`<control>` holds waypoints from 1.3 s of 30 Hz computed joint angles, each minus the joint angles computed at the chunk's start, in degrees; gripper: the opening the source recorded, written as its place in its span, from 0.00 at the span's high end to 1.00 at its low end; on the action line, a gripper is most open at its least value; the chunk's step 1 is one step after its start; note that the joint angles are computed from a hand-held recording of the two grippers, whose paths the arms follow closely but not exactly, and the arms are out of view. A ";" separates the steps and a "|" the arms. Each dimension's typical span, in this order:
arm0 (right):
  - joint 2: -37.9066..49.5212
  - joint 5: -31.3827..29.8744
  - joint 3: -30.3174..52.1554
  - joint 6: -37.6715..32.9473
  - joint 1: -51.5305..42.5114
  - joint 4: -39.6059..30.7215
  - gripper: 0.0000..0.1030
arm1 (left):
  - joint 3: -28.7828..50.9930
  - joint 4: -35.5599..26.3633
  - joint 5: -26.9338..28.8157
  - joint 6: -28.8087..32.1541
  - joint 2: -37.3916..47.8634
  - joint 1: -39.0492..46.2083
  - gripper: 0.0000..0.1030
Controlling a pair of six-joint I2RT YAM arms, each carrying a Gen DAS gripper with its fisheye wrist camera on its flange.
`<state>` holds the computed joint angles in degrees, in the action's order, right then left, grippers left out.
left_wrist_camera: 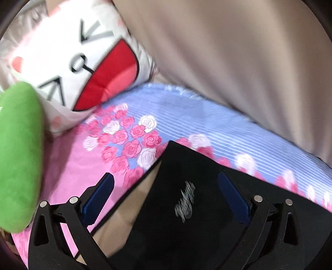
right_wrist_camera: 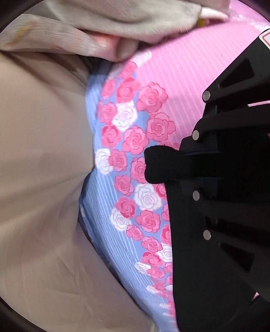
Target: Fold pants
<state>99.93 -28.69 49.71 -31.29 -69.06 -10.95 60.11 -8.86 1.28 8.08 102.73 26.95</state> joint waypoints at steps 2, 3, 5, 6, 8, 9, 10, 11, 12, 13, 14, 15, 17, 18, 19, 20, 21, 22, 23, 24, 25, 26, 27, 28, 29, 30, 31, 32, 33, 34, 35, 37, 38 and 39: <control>-3.05 -0.14 -2.60 0.14 -0.04 1.48 0.89 | 6.68 -3.28 -0.63 0.14 7.21 -0.61 0.07; -3.91 -0.94 -2.95 0.22 -0.55 1.10 0.89 | 10.46 -5.80 -0.66 0.02 11.09 -0.77 0.23; -5.92 -3.05 -3.48 0.68 -2.27 -0.13 0.89 | 12.68 -6.85 3.47 -0.27 13.07 0.31 0.43; -6.76 -4.27 -3.37 0.46 -3.41 -1.45 0.89 | 12.41 -6.55 4.20 -0.71 12.19 0.65 0.73; -8.72 -6.96 -3.47 -1.21 -6.04 -3.75 0.89 | 14.16 -11.35 8.99 0.18 11.02 2.09 0.85; -10.02 -8.92 -3.33 -2.78 -7.89 -5.79 0.89 | 12.73 -11.71 11.46 0.20 8.50 3.14 0.90; -11.21 -10.19 -3.66 -3.81 -8.99 -7.06 0.89 | 10.16 -11.38 13.59 1.43 4.74 4.22 0.91; -12.93 -12.31 -3.57 -5.79 -10.84 -9.76 0.89 | 7.42 -11.65 16.03 3.22 0.55 5.63 0.91; -14.21 -14.22 -3.51 -7.96 -12.68 -12.01 0.89 | 5.70 -12.51 18.22 4.64 -2.49 6.85 0.92; -15.40 -17.39 -2.86 -12.19 -15.82 -15.98 0.89 | 3.41 -14.40 21.88 7.33 -6.97 9.57 0.92; -16.46 -19.79 -2.34 -16.14 -18.39 -19.76 0.89 | 2.27 -16.37 24.84 9.66 -9.79 12.02 0.92; -17.07 -21.78 -1.60 -20.21 -20.89 -23.79 0.89 | 0.59 -19.66 29.09 13.59 -13.89 15.97 0.92; -15.71 -24.92 1.08 -30.88 -27.00 -32.85 0.89 | -0.79 -27.07 34.52 21.78 -19.14 23.15 0.92; -15.23 -25.56 1.54 -34.58 -29.08 -35.16 0.89 | -1.37 -32.16 36.97 28.75 -21.40 28.69 0.91; -14.01 -25.99 2.28 -40.23 -32.16 -38.58 0.89 | -1.36 -34.78 37.81 32.50 -21.91 31.34 0.91; -12.19 -25.47 3.08 -45.67 -35.37 -41.37 0.89 | -1.59 -38.82 38.85 38.79 -22.06 36.24 0.91; -10.35 -24.65 3.48 -48.96 -37.59 -42.58 0.89 | -1.84 -40.86 38.78 42.82 -21.62 39.13 0.91; -8.46 -23.65 3.76 -51.18 -39.06 -43.10 0.88 | -1.85 -40.69 37.85 46.47 -19.34 41.78 0.90; -6.83 -22.45 3.65 -52.95 -40.34 -42.93 0.88 | -3.22 -40.44 36.30 49.63 -18.14 44.49 0.90; -4.78 -20.52 2.86 -54.48 -41.97 -41.20 0.87 | -4.43 -39.19 34.88 51.07 -17.24 45.56 0.88; -3.70 -19.19 2.08 -55.45 -43.04 -39.55 0.85 | -6.20 -36.60 32.71 51.95 -16.42 46.41 0.86; -2.49 -17.67 1.06 -56.32 -44.14 -37.37 0.80 | -8.59 -33.56 30.44 53.07 -15.64 47.34 0.84; -1.42 -16.76 0.48 -56.94 -45.37 -35.91 0.74 | -9.53 -31.92 29.40 53.37 -14.89 48.27 0.79; -0.93 -16.83 0.33 -57.46 -46.68 -35.46 0.71 | -9.92 -32.02 29.39 54.06 -14.21 50.25 0.73; -1.00 -17.25 0.67 -58.72 -48.53 -36.87 0.64 | -9.32 -33.59 30.37 54.63 -13.34 51.94 0.68; -0.51 -17.79 2.16 -60.17 -50.30 -39.42 0.57 | -7.76 -37.61 31.97 55.89 -12.49 54.32 0.50; -0.56 -18.68 3.48 -61.74 -52.54 -42.43 0.54 | -5.62 -42.95 34.19 57.88 -11.10 56.98 0.25; -0.85 -19.56 4.80 -63.19 -54.86 -45.22 0.52 | -3.84 -47.65 35.98 59.23 -10.11 58.82 0.14; -0.46 -20.02 6.44 -65.54 -56.87 -48.80 0.52 | -3.47 -50.13 37.31 59.35 -9.81 59.65 0.08; 0.10 -20.10 7.57 -67.05 -58.10 -51.03 0.51 | -2.60 -53.74 38.10 60.27 -9.04 60.45 0.08; 0.36 -19.97 8.55 -69.28 -59.76 -53.89 0.49 | -2.06 -56.74 38.17 60.79 -8.07 60.06 0.08; 1.31 -19.32 9.84 -75.16 -62.94 -59.62 0.44 | -3.63 -56.46 38.02 57.06 -7.79 56.81 0.08; 1.74 -18.78 10.30 -78.02 -64.60 -62.12 0.41 | -4.40 -54.75 37.87 53.03 -7.18 54.45 0.08; 2.04 -17.67 10.41 -80.90 -66.23 -64.35 0.40 | -5.29 -52.84 37.83 49.26 -7.25 52.30 0.09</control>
